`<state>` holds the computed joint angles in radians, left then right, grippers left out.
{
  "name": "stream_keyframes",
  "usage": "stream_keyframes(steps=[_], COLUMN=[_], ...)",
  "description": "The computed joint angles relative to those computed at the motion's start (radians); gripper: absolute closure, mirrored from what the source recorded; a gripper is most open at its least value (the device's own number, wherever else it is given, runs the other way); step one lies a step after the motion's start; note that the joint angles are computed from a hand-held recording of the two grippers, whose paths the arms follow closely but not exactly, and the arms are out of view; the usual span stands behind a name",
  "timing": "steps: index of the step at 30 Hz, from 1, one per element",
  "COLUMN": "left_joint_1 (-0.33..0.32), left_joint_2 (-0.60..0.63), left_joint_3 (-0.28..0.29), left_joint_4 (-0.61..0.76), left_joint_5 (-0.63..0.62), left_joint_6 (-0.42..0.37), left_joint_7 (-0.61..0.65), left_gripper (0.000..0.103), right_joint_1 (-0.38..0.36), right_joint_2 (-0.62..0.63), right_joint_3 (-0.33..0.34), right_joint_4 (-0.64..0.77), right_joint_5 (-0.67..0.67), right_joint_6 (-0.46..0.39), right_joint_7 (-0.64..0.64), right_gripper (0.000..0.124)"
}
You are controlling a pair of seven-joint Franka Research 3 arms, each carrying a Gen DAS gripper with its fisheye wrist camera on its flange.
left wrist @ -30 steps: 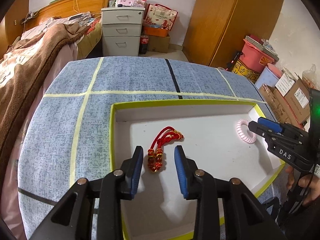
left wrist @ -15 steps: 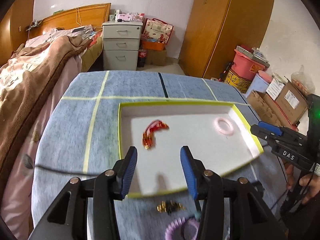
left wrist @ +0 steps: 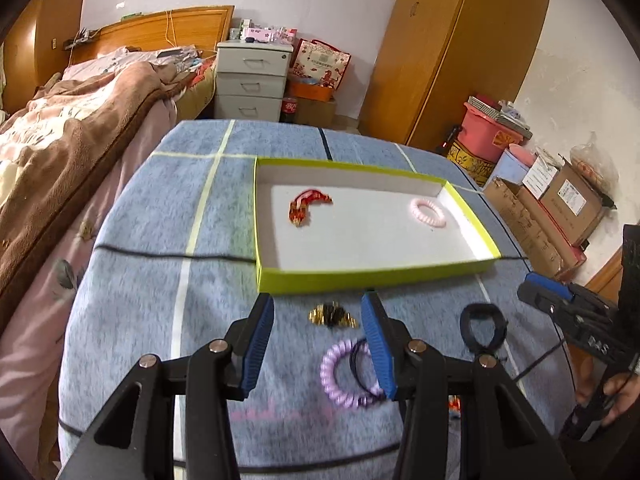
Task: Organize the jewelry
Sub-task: 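Grasp the grey cable with the right tool while the left tool moves to the black hair tie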
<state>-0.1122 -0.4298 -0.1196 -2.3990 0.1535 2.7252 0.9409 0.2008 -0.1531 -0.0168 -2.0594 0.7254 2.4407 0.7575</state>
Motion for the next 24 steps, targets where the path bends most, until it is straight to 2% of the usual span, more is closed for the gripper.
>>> stream_keyframes(steps=[7,16,17,19,24], left_joint_1=[-0.014,-0.030,-0.029,-0.033,-0.040], left_joint_2=[-0.046,-0.081,-0.085,-0.091,-0.103], left_joint_3=[0.000,0.007,0.006,0.012,0.020], left_joint_4=[-0.059,-0.103,-0.107,-0.116,-0.134], left_joint_5=[-0.020,-0.037,-0.035,-0.041,-0.052], left_joint_6=[-0.014,-0.014,-0.014,-0.013,-0.015], left_joint_7=[-0.025,-0.029,-0.031,-0.030,-0.025], left_gripper=[0.055,0.055,0.055,0.055,0.055], right_joint_1=[0.028,0.052,0.054,0.060,0.075], right_joint_2=[-0.073,-0.112,-0.112,-0.114,-0.148], right_joint_3=[-0.003,0.009,0.011,0.016,0.029], right_joint_4=[-0.086,-0.147,-0.148,-0.155,-0.198], right_joint_5=[0.041,0.021,0.015,-0.001,-0.048], right_joint_6=[-0.079,-0.087,-0.086,-0.092,-0.050], right_joint_7=[-0.077,-0.106,-0.107,-0.112,-0.109], right_gripper=[0.082,0.083,0.092,0.101,0.113])
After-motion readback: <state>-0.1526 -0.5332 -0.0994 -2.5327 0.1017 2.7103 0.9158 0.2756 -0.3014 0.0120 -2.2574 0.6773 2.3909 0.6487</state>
